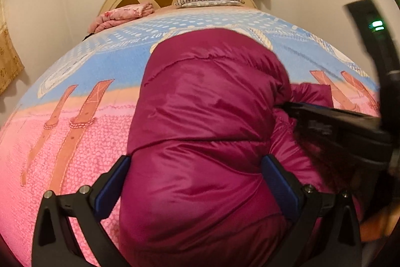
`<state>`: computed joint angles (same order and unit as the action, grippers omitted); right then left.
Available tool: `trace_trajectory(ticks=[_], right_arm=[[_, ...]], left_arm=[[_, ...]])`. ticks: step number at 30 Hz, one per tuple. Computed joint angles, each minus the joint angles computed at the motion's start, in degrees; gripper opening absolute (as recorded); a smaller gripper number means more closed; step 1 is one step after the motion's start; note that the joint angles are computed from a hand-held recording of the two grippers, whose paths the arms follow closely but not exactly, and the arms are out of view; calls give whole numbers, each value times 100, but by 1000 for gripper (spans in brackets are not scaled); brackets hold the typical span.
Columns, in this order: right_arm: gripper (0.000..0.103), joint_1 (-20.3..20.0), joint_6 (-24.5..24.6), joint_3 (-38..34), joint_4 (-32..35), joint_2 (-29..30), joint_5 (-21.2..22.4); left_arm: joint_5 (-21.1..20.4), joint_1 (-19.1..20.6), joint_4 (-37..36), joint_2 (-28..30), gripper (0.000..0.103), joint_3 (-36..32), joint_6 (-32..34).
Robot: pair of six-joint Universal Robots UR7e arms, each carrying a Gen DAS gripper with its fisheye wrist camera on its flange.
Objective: Fold large clothes
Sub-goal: 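Grasp the magenta jacket bundle with the right tool while the left tool grasps it too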
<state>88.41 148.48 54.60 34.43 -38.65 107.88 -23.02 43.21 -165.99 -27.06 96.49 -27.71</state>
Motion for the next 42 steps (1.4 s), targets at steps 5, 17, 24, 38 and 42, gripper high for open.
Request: trace_trajectory(ticks=[5, 17, 24, 38, 42], right_arm=[[26, -228, 366, 1566, -479, -1263, -1124], [59, -527, 200, 3519, -1057, -3061, -1931], [59, -346, -324, 4387, -1929, -3814, -1570], [72, -423, 218, 2077, -189, -1936, -1366], [72, -542, 219, 1744, -69, -1493, -1077]], left_arm=[[-280, -5, 77, -244, 103, 223, -319], [196, -513, 1069, -793, 103, 871, -1213], [519, -756, 2201, -1176, 103, 1216, -2304], [-1042, 146, -735, -1247, 103, 923, 537], [-1754, 541, -759, -1118, 103, 659, 617]])
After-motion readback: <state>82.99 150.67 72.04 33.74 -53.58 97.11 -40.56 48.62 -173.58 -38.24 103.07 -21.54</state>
